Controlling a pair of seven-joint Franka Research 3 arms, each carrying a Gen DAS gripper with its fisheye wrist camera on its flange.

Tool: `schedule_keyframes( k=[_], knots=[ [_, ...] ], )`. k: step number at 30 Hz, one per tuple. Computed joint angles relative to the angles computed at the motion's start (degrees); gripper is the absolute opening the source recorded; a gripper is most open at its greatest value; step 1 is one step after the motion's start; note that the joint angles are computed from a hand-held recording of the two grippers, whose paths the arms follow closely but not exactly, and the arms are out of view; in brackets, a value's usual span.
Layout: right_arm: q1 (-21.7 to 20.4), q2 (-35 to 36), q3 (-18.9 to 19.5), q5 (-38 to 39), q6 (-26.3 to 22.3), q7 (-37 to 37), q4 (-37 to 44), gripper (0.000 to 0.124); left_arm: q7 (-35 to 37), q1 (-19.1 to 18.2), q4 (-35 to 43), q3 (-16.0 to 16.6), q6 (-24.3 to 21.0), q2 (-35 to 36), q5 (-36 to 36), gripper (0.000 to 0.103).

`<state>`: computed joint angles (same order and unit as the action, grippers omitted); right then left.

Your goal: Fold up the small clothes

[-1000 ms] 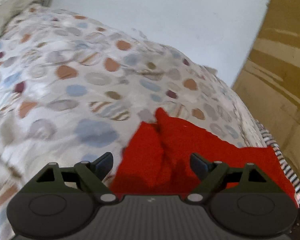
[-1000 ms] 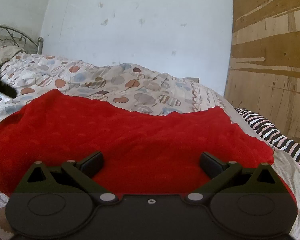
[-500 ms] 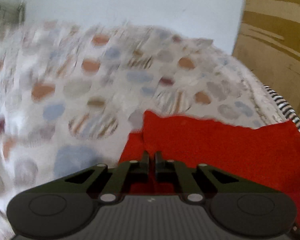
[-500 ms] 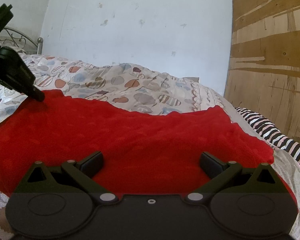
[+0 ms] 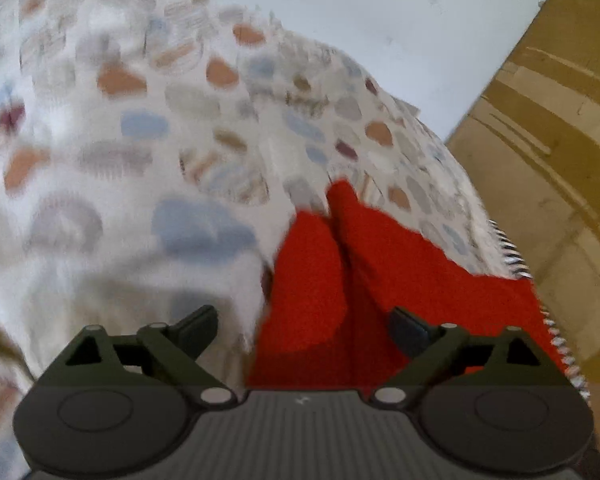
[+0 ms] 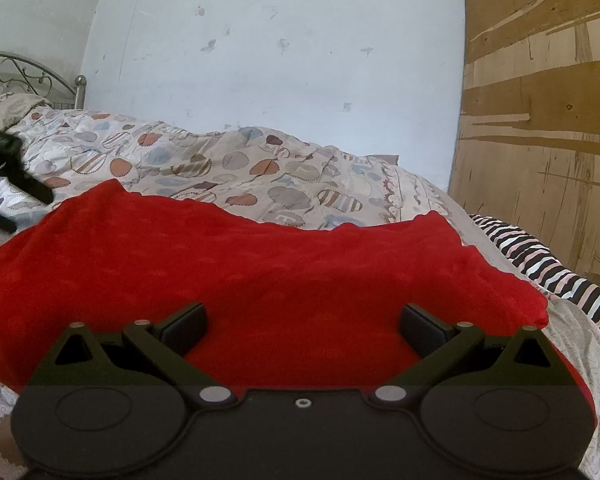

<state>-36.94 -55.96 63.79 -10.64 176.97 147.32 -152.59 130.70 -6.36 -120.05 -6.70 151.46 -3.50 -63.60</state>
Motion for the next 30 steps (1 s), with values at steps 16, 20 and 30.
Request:
schedule_keyframes(
  k=[16, 20, 30],
  knots=[
    [0.1, 0.0, -0.1, -0.1, 0.1, 0.2, -0.1, 0.102, -3.6, -3.1, -5.9, -0.8, 4.7, -4.7, 7.5, 0.039],
    [0.1, 0.2, -0.1, 0.0, 0.4, 0.2, -0.2, 0.102, -13.0, -4.7, -7.5, -1.0, 9.7, -6.4, 13.5, 0.021],
    [4.2, 6.7, -6.0, 0.5, 1.7, -4.0, -0.4, 0.103, -31.5, -5.8, -4.5, -1.6, 8.2, -7.6, 39.6, 0.016]
  ],
)
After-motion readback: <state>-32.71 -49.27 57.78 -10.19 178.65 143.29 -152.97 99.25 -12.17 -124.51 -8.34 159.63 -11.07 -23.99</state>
